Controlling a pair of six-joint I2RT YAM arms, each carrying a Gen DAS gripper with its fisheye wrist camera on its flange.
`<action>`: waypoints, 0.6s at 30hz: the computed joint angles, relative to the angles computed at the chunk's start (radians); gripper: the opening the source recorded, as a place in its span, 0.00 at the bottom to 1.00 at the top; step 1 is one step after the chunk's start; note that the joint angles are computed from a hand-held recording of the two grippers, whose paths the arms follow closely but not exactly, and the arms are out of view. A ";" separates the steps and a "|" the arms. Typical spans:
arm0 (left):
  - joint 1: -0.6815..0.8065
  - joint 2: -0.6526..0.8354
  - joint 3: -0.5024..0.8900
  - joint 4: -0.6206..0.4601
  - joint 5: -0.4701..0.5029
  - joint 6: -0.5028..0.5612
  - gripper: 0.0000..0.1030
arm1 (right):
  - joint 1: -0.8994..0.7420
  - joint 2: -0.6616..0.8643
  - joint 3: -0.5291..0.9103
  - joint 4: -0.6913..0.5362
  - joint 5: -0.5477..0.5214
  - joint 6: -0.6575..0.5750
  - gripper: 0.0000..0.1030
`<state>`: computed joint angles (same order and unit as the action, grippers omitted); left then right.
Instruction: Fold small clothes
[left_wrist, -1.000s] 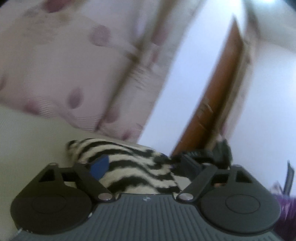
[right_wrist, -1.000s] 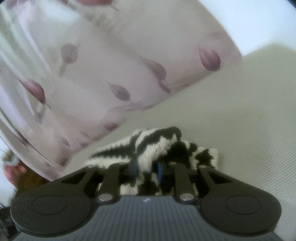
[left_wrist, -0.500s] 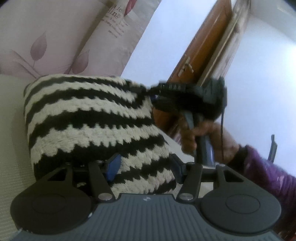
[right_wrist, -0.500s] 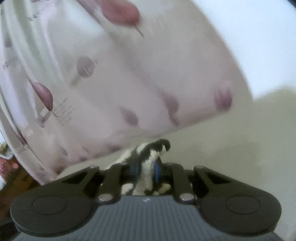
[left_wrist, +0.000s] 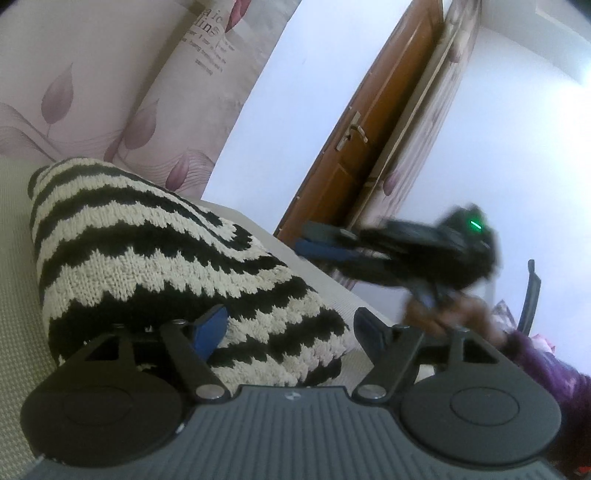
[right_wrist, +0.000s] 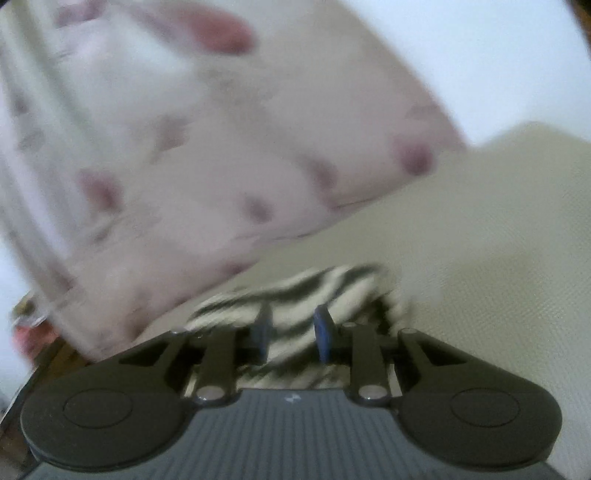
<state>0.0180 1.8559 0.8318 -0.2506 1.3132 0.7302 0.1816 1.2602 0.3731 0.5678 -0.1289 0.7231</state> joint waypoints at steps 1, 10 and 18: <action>0.000 0.005 0.004 0.005 0.004 -0.008 0.72 | 0.026 -0.072 -0.034 -0.030 -0.020 -0.005 0.28; 0.028 -0.022 -0.058 0.165 0.025 -0.161 0.73 | 0.272 -0.092 -0.041 -0.240 0.192 -0.058 0.12; 0.080 -0.174 -0.240 0.581 -0.011 -0.453 0.82 | 0.263 -0.294 -0.244 -0.170 0.178 0.076 0.09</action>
